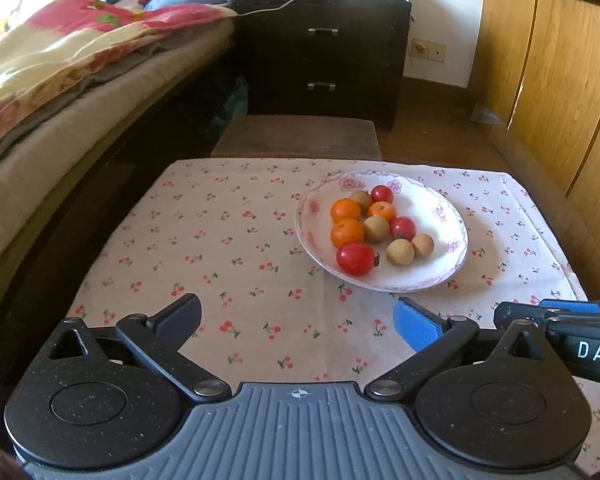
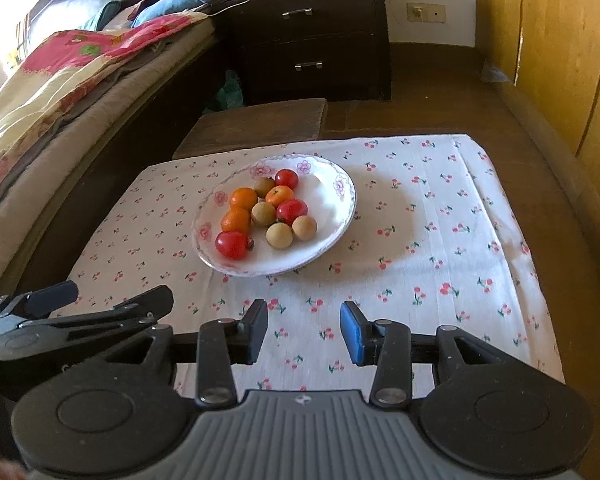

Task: Organize fruits

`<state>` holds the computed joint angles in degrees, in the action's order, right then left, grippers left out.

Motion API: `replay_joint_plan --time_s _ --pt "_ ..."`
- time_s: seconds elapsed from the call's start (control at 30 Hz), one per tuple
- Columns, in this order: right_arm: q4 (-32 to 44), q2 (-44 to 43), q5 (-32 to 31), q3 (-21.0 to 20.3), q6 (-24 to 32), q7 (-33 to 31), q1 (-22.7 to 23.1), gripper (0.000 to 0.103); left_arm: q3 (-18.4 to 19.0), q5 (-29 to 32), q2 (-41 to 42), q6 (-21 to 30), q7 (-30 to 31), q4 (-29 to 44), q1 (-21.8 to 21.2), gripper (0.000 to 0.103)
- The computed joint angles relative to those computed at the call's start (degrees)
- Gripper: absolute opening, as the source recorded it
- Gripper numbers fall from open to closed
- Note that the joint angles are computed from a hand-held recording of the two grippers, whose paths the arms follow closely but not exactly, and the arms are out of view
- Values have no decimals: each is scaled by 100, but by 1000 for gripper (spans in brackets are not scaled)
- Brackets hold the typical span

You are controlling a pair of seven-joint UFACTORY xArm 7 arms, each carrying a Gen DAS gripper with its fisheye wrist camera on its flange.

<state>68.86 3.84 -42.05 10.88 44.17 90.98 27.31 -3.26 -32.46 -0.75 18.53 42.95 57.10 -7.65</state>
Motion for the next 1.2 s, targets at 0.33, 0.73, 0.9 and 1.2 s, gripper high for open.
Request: replay_joint_plan --time_s 0.33,0.73,0.9,1.2 --pt "-275 -250 -80 208 147 406 110 45 159 -30 -439 50 71 -500 -13 103" --pt "-486 -480 -127 384 234 681 136 45 394 -172 -820 -22 384 -902 -229 103" --pt "-514 -502 -117 442 270 710 161 45 502 -250 -948 11 532 -1008 -315 103" --pt "-549 -525 -110 496 294 766 201 45 571 -248 -1055 139 580 -1108 -340 103"
